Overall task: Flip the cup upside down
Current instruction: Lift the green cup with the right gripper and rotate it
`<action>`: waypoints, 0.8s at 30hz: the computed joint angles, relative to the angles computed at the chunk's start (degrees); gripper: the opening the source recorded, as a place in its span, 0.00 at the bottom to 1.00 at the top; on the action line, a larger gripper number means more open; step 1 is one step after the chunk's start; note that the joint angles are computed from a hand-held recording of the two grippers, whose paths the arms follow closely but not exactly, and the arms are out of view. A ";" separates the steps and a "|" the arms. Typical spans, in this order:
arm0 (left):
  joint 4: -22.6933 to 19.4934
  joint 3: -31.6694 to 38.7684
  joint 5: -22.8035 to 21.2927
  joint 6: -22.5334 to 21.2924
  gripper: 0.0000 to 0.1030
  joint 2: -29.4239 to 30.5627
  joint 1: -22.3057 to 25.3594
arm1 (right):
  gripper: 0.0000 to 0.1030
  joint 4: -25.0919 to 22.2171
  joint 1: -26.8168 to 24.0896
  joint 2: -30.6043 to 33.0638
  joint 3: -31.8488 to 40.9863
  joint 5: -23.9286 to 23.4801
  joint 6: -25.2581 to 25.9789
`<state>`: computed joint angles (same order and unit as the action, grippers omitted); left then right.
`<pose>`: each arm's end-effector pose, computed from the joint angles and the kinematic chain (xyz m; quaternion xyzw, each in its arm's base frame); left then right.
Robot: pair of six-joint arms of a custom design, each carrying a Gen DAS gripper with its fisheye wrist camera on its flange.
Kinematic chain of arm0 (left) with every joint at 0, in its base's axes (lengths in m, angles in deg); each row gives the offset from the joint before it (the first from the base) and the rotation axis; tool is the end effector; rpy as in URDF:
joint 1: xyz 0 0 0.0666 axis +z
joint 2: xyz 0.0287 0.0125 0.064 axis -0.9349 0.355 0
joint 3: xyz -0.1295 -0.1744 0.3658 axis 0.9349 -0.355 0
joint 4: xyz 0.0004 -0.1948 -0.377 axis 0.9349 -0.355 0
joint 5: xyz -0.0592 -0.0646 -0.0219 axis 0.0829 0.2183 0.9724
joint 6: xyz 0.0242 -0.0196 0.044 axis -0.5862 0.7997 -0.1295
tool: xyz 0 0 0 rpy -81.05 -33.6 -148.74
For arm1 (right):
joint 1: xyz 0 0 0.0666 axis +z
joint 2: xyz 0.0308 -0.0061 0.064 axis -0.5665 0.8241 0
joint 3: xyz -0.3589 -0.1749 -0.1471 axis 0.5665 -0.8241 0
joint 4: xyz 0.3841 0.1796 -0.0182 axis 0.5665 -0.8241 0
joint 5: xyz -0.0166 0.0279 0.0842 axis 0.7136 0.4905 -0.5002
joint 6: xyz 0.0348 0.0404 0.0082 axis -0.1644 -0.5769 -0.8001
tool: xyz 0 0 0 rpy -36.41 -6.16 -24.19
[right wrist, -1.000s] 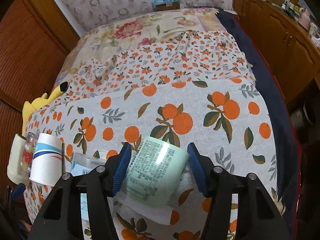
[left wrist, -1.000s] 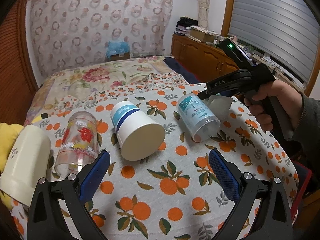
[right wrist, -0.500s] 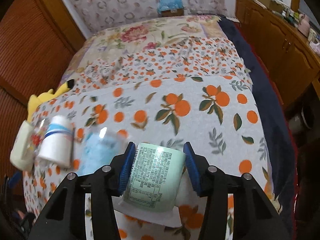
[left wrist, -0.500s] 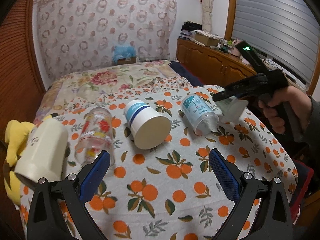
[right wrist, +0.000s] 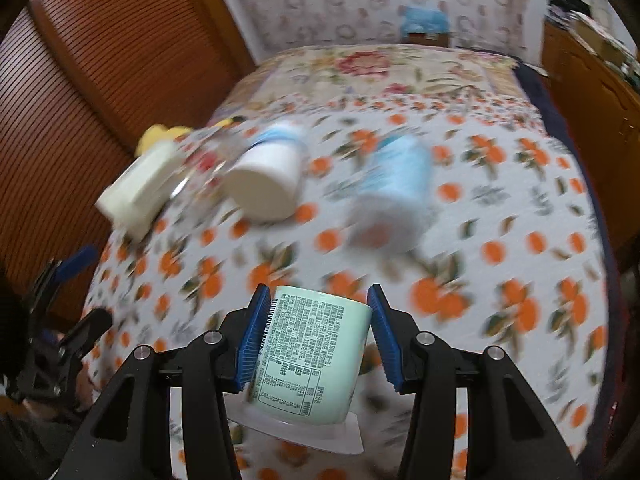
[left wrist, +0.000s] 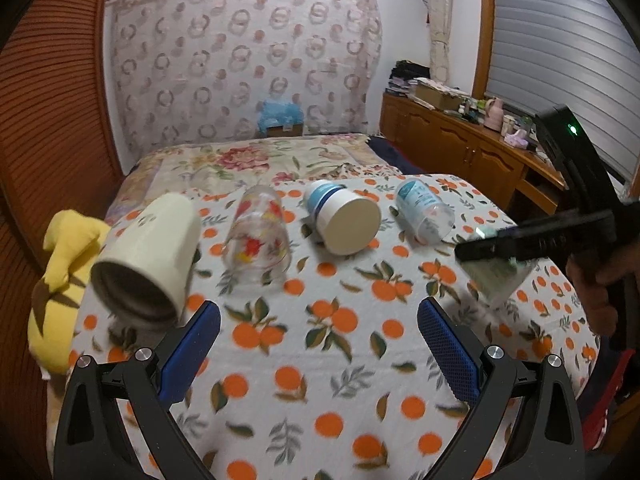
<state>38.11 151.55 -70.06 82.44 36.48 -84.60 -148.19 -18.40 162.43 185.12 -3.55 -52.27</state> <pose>0.5542 -0.1441 0.4735 -0.0477 0.9011 -0.0047 0.4309 0.7553 0.2338 0.4380 -0.2977 0.9057 0.2228 0.2035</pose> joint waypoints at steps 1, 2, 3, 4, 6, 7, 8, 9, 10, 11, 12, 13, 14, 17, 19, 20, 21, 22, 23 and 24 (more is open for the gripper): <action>0.13 -0.61 -0.09 0.23 0.92 -0.49 -0.01 | 0.51 2.73 0.61 -3.08 -5.93 -0.41 0.12; 0.46 -1.67 -0.33 0.58 0.92 -1.44 -0.04 | 0.51 4.31 1.00 -4.67 -8.98 -0.54 0.13; 0.63 -2.22 -0.50 0.69 0.92 -1.96 -0.06 | 0.51 5.23 1.27 -5.68 -10.86 -0.62 0.07; 0.82 -2.83 -0.77 0.79 0.92 -2.57 -0.12 | 0.51 6.56 1.68 -7.04 -13.44 -0.67 -0.05; 0.97 -3.80 -1.52 1.04 0.92 -3.64 -0.44 | 0.51 8.39 2.33 -8.51 -16.38 -0.37 -0.09; 0.97 -4.10 -1.57 1.12 0.92 -4.02 -0.42 | 0.51 8.91 2.63 -9.01 -17.49 -0.24 -0.38; 0.88 -4.36 -1.54 1.23 0.92 -4.42 -0.35 | 0.51 8.89 2.87 -9.16 -18.04 -0.28 -0.54; 0.93 -4.55 -1.64 1.18 0.92 -4.59 -0.35 | 0.52 8.87 3.07 -9.15 -18.29 -0.08 -0.42; 0.87 -4.59 -1.94 0.95 0.92 -4.75 -0.30 | 0.52 9.22 3.36 -9.05 -18.65 0.35 -0.31; 0.97 -4.90 -2.07 0.72 0.92 -5.06 -0.20 | 0.52 9.58 3.53 -9.01 -18.95 0.67 -0.23; 1.04 -5.09 -2.22 0.57 0.92 -5.27 -0.09 | 0.52 10.62 3.69 -9.48 -20.10 0.86 -0.29; 1.09 -5.22 -2.30 0.57 0.92 -5.36 -0.06 | 0.55 11.70 3.79 -9.75 -20.96 1.06 -0.36; 0.99 -5.21 -2.24 0.62 0.92 -5.36 0.02 | 0.58 12.84 3.70 -10.32 -22.03 0.80 -0.47; -0.02 -4.62 -1.23 0.86 0.92 -4.79 0.26 | 0.63 17.43 3.21 -12.61 -25.74 -0.34 -1.12; -0.53 -3.98 -0.76 0.91 0.92 -4.16 0.32 | 0.64 22.33 2.56 -15.16 -29.44 -1.09 -1.59; -0.76 -3.53 -0.45 1.12 0.92 -3.77 0.34 | 0.64 24.94 2.16 -16.53 -31.45 -1.28 -2.09; -0.73 -3.45 -0.04 1.26 0.92 -3.58 0.40 | 0.64 26.87 1.89 -17.53 -32.94 -1.27 -2.61; -1.15 -2.75 0.81 1.59 0.92 -2.98 0.35 | 0.65 30.23 1.35 -19.22 -35.58 -1.22 -3.29; -1.52 -2.12 1.29 1.69 0.92 -2.44 0.21 | 0.67 32.62 0.97 -20.41 -37.47 -1.19 -3.64; -2.00 -1.33 1.56 1.65 0.92 -1.81 0.01 | 0.69 35.18 0.49 -21.71 -39.54 -1.09 -3.88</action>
